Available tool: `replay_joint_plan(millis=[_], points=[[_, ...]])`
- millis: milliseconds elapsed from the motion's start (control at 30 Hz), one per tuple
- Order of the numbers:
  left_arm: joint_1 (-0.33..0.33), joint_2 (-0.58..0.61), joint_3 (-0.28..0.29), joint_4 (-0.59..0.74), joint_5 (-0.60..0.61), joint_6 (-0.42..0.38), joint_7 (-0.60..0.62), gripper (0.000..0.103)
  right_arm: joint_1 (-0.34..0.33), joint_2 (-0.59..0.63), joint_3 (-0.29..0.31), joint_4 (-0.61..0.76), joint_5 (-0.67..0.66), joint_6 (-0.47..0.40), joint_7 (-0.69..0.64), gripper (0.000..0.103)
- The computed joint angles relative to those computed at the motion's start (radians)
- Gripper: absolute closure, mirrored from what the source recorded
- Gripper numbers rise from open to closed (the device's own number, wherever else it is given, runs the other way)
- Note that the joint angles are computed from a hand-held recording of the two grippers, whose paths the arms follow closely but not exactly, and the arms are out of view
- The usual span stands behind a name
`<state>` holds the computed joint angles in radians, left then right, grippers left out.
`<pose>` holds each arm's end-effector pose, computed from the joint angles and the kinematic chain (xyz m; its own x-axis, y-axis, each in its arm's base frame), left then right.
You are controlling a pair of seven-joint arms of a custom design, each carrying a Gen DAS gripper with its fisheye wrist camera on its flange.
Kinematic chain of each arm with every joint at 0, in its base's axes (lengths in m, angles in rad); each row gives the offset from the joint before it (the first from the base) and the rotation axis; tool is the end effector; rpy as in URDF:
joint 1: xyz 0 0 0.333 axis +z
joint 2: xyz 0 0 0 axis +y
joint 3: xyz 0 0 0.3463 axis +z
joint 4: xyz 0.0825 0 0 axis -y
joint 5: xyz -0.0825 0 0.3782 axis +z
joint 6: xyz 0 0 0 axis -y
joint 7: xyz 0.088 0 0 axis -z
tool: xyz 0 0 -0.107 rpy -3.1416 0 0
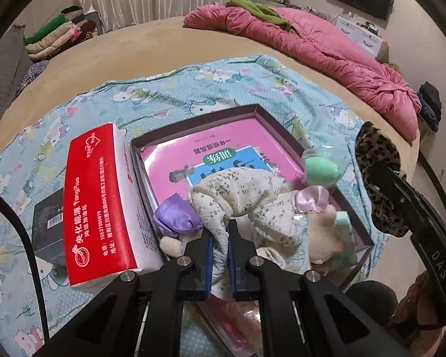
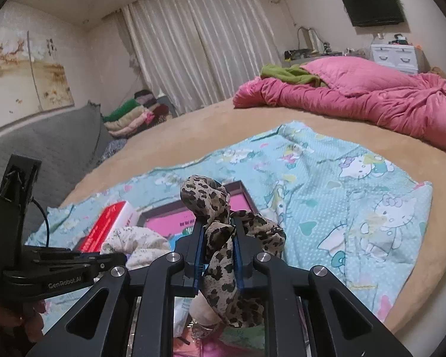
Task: Organize soft objects
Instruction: 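Lower the white scrunchie onto the box with the left tool while the right lowers the leopard scrunchie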
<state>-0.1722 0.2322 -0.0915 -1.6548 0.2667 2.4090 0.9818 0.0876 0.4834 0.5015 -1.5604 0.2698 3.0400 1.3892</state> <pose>0.6533 -0.1680 0.5637 0.1600 -0.9843 0.0744 -0.8325 -0.1750 -0.5257 0.6655 0.3177 0.5440 0.4716 -0.8259 -0.3090 -0.5683 -0.0167 -0.8227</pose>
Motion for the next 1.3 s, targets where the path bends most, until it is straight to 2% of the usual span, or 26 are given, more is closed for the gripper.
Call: replay_joint_plan(millis=[300, 800, 933, 1033, 1100, 1167, 1300], points=[[0.003, 0.013, 0.002, -0.009, -0.016, 0.006, 0.011, 0.095, 0.051, 0.047, -0.04, 0.07, -0.006, -0.086, -0.026, 0.084], [-0.002, 0.025, 0.003, -0.018, -0.02, 0.004, 0.024, 0.095, 0.083, 0.067, -0.074, 0.109, 0.054, -0.141, -0.088, 0.083], [0.0, 0.026, 0.002, -0.021, -0.035, 0.006, 0.031, 0.094, 0.108, 0.077, -0.103, 0.133, 0.045, -0.18, -0.081, 0.077], [0.006, 0.022, 0.0, -0.028, -0.055, 0.018, 0.036, 0.094, 0.105, 0.082, -0.093, 0.139, 0.062, -0.188, -0.108, 0.065], [0.011, 0.019, -0.002, -0.034, -0.075, 0.03, 0.041, 0.094, 0.101, 0.082, -0.086, 0.136, 0.076, -0.183, -0.124, 0.064], [0.017, 0.016, -0.004, -0.041, -0.094, 0.042, 0.049, 0.093, 0.101, 0.08, -0.086, 0.134, 0.088, -0.182, -0.131, 0.055], [0.019, 0.012, -0.002, -0.047, -0.107, 0.05, 0.048, 0.088, 0.083, 0.078, -0.063, 0.126, 0.127, -0.165, -0.159, 0.047]])
